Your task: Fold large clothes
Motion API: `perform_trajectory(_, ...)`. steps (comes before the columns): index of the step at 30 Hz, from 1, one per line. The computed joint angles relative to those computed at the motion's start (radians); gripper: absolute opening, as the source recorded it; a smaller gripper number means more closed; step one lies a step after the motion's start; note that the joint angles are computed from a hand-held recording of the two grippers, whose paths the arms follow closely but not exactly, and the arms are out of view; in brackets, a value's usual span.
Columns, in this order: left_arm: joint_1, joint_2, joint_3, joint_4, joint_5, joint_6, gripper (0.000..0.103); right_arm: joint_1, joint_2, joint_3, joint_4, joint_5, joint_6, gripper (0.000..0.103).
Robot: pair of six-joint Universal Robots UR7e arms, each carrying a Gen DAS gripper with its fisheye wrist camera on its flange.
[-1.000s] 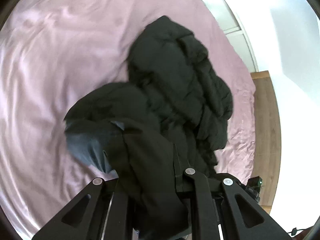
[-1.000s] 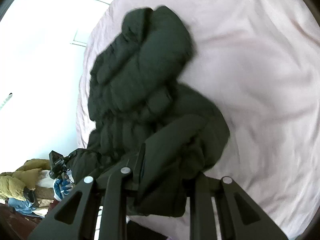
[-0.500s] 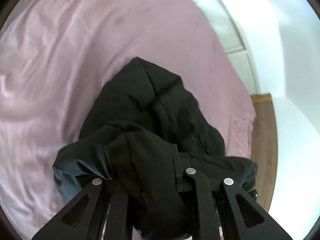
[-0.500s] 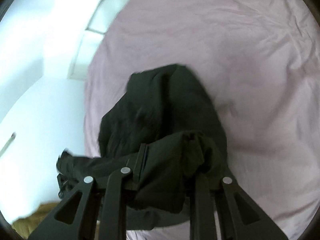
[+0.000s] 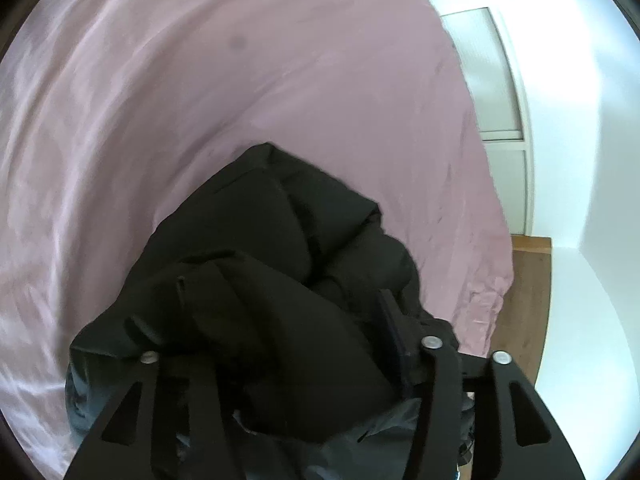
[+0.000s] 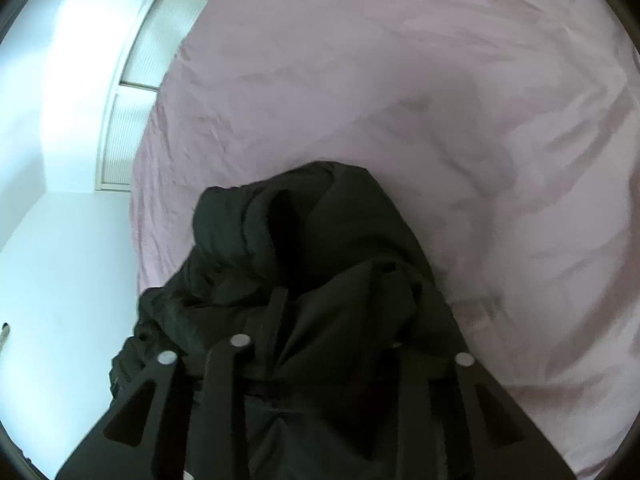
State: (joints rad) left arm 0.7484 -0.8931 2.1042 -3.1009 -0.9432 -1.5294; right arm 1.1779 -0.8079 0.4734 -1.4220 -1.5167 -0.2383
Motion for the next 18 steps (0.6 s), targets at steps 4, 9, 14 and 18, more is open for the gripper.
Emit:
perform_trajectory(4, -0.003, 0.009, 0.000, -0.045, 0.019, 0.029, 0.063, -0.016, -0.013, 0.029, -0.029, 0.039, 0.036, 0.038)
perform_trajectory(9, -0.009, 0.006, -0.002, -0.064, 0.047, 0.042, 0.070, -0.011, -0.019, 0.045, -0.058, 0.046, 0.044, 0.043)
perform_trajectory(14, -0.011, -0.011, -0.043, 0.103, 0.055, 0.046, 0.059, 0.014, -0.011, 0.033, -0.060, -0.016, -0.024, 0.043)
perform_trajectory(18, -0.016, -0.007, -0.039, 0.138, 0.077, -0.002, 0.028, 0.027, -0.028, 0.066, -0.090, -0.047, -0.058, 0.027)
